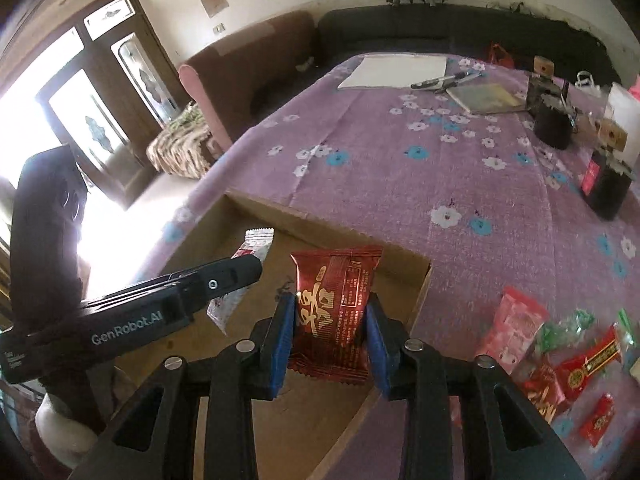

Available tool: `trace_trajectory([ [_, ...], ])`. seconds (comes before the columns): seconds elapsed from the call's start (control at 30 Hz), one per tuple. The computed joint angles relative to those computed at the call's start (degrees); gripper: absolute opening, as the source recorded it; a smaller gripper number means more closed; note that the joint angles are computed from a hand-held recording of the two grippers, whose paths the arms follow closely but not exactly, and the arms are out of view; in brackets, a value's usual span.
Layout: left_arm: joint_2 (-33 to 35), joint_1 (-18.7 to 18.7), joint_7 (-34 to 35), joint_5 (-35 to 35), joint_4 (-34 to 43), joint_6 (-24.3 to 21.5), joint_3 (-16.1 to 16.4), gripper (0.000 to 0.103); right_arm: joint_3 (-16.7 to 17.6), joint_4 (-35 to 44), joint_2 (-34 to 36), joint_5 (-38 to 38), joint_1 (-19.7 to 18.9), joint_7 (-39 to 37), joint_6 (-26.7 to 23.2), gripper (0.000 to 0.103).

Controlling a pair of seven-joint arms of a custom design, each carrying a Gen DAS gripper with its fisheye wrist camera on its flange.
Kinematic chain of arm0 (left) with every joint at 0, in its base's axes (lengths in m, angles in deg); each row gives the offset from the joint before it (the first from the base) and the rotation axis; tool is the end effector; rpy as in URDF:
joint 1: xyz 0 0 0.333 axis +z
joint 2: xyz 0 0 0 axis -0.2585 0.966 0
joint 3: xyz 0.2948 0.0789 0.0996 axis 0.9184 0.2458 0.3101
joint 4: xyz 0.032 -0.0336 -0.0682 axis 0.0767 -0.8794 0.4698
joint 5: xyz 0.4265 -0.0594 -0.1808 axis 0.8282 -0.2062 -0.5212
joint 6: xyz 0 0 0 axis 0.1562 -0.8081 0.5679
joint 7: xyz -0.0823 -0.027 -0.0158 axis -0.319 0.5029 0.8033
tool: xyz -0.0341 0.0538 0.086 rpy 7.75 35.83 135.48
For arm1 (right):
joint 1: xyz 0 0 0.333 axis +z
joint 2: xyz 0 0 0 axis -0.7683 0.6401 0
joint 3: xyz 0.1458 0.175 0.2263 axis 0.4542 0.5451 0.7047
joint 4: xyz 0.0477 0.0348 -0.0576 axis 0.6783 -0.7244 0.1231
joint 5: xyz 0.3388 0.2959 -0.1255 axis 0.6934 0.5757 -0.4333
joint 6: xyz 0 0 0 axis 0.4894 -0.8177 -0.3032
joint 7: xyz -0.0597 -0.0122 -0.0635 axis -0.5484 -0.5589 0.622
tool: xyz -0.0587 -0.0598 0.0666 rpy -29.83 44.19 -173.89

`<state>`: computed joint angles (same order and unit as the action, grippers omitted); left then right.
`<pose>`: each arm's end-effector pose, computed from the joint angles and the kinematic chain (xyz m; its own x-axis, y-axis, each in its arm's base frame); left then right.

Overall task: Organize snacks
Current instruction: 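Carry the white-red candy into the cardboard tray and open the left tool, then grasp the pink cartoon-printed packet from the table with the left tool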

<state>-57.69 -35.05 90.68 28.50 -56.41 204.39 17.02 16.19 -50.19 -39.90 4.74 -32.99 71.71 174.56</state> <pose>0.5884 -0.3930 0.3842 0.0763 -0.9048 0.4189 -0.8227 -0.2945 -0.4862 0.6148 0.2372 0.3924 0.3772 -0.8961 -0.2339 -0.7969 -0.1853 -0.5750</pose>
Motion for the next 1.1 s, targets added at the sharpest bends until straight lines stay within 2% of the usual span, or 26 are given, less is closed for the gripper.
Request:
trace_trajectory([
  [0.07, -0.37, -0.61, -0.89, 1.16, 0.04, -1.08, 0.6, 0.029, -0.1, -0.31, -0.2, -1.01, 0.18, 0.56, 0.99, 0.04],
  [0.13, -1.98, -2.62, -5.93, 6.84, -1.16, -1.62, 3.02, 0.031, 0.5, -0.9, -1.46, 4.59, -0.65, -4.09, 0.45, 0.047],
  [0.2, -3.87, -3.8, -12.72, 12.69, -2.94, -2.26, 4.73, 0.046, 0.44, -2.12, -3.34, 9.7, -0.89, -7.83, 1.0, 0.053],
  [0.27, -5.26, -3.4, -17.95, 16.45, -4.52, -2.8, 4.82, 0.049, -0.21, -3.19, -5.25, 14.4, -0.9, -11.09, 1.22, 0.057],
  [0.33, -6.75, -2.23, -20.57, 17.43, -6.53, -4.1, 3.92, 0.05, -1.26, -5.07, -7.48, 15.46, -0.88, -11.65, 2.68, 0.059],
  [0.4, -8.62, -1.31, -24.46, 19.88, -8.88, -5.32, 3.33, 0.048, -2.32, -6.9, -9.16, 13.84, -1.16, -10.45, 4.29, 0.06],
  [0.5, -10.63, 0.47, -26.72, 20.21, -11.37, -4.4, 1.76, 0.048, -3.69, -9.56, -10.93, 8.45, -2.49, -5.38, 5.4, 0.06],
  [0.6, -11.55, 1.23, -30.48, 23.41, -12.21, -5.13, 0.65, 0.048, -5.05, -11.13, -11.43, 5.82, -3.74, -1.83, 4.62, 0.06],
  [0.77, -12.37, 1.65, -36.84, 30.15, -12.06, -7.41, -0.32, 0.048, -6.31, -12.31, -11.58, 8.08, -3.62, -3.9, 3.44, 0.06],
  [0.83, -12.86, 2.12, -39.78, 32.82, -12.48, -6.46, -0.44, 0.048, -6.4, -12.31, -11.57, 9.16, -3.44, -5.24, 2.48, 0.06],
  [0.87, -12.96, 2.37, -40.01, 32.95, -12.62, -5.98, -0.54, 0.048, -5.95, -12.52, -11.62, 7.09, -3.89, -3.3, 2.32, 0.06],
  [0.93, -13.82, 2.76, -40.54, 32.97, -13.24, -5.17, -0.78, 0.048, -4.19, -14.34, -12.36, -1.74, -5.54, 6.02, 3.64, 0.06],
  [1.03, -15.48, 3.02, -41.61, 34.95, -13.61, -3.48, -1.66, 0.049, -3.63, -17.61, -13.95, -6.0, -5.87, 11.12, 5.13, 0.06],
  [1.1, -15.76, 2.69, -39.81, 35.47, -12.45, -3.83, -2.67, 0.055, -4.49, -18.84, -14.32, -4.77, -4.83, 11.03, 5.47, 0.06],
])
